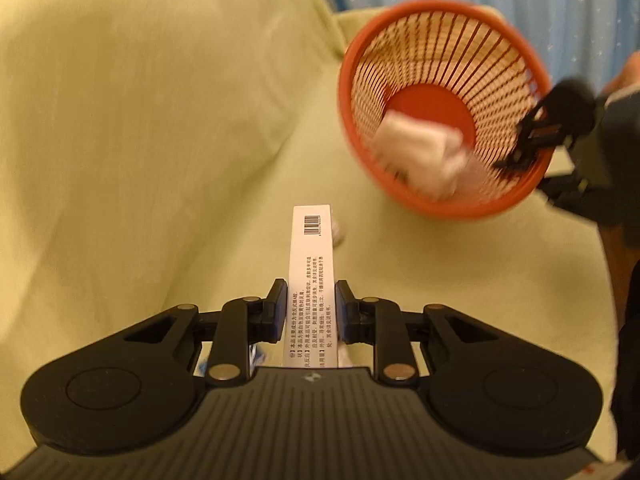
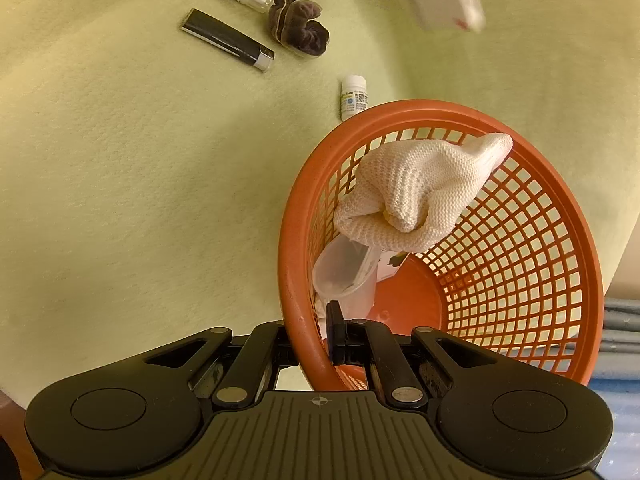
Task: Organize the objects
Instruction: 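Carry the white box over the basket and release it with the left gripper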
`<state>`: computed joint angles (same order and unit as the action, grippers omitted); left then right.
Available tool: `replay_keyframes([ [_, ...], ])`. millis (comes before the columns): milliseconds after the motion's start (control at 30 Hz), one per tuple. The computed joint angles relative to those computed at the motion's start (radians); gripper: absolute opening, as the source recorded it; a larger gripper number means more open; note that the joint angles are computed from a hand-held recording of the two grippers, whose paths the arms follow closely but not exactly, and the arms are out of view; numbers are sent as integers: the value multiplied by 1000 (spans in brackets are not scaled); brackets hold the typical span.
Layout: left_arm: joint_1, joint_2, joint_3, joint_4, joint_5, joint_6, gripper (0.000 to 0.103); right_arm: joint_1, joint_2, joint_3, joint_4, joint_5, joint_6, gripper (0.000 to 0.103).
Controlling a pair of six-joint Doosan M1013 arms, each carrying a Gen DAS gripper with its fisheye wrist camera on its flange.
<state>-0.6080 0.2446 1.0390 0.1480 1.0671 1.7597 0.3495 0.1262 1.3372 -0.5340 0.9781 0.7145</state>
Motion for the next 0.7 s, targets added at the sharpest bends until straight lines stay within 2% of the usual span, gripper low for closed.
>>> replay_keyframes([
  [333, -44, 94, -207, -105, 29, 131, 21, -1, -4, 3, 17, -4, -7, 2],
  [533, -71, 170, -315, -142, 52, 168, 21, -4, -8, 10, 25, -15, -9, 1],
  [700, -83, 217, -348, -139, 15, 137, 27, -9, -9, 9, 37, -18, -15, 1],
])
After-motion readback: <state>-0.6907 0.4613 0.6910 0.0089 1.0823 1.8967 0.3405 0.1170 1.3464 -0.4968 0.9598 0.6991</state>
